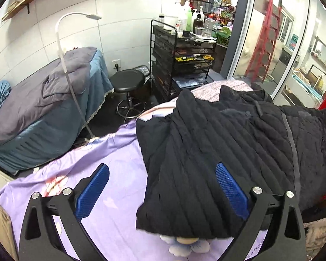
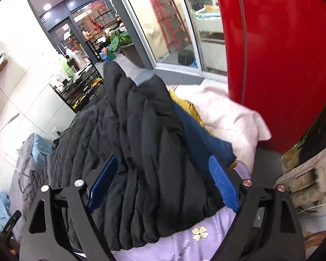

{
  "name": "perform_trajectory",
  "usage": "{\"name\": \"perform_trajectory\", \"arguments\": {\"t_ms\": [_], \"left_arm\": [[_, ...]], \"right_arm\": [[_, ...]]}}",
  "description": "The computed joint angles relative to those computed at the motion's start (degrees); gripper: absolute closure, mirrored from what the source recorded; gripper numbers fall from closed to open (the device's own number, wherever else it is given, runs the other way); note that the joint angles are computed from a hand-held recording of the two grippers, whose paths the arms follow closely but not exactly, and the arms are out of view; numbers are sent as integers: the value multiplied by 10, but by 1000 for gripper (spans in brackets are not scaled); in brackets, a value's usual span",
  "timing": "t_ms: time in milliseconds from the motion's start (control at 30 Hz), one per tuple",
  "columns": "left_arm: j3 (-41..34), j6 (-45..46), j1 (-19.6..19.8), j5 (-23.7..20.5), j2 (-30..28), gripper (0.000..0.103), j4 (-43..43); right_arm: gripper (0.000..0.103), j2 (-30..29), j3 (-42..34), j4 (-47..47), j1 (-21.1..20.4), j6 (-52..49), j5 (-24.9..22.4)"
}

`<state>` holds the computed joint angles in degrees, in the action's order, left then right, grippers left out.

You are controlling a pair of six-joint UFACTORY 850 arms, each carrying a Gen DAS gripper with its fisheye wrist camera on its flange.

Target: Fold large clothes

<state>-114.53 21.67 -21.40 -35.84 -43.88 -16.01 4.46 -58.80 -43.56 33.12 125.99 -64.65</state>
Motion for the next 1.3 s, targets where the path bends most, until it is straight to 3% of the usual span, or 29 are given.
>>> {"name": "perform_trajectory", "arguments": {"t_ms": [233,567,733,900,1000,1300], "left_arm": [[79,-20,3,-31,51,6,17],[191,-72,-25,-14,130,6,119],[204,-38,-36,-16,153,6,101],[193,20,-38,-71,156,6,34],[199,48,-41,-77,164,6,6],[215,56,-52,-72,174,6,29]], "right_arm": [[12,-43,-67,33,19,-74,-42],[11,-159,-194,122,36,-291,27],[11,-217,-280,135,53,-380,-19],[10,-254,-345,135,68,-438,-102],[10,-258,-359,145,68,-458,-122],[10,-244,-342,161,80,-468,-163]]}}
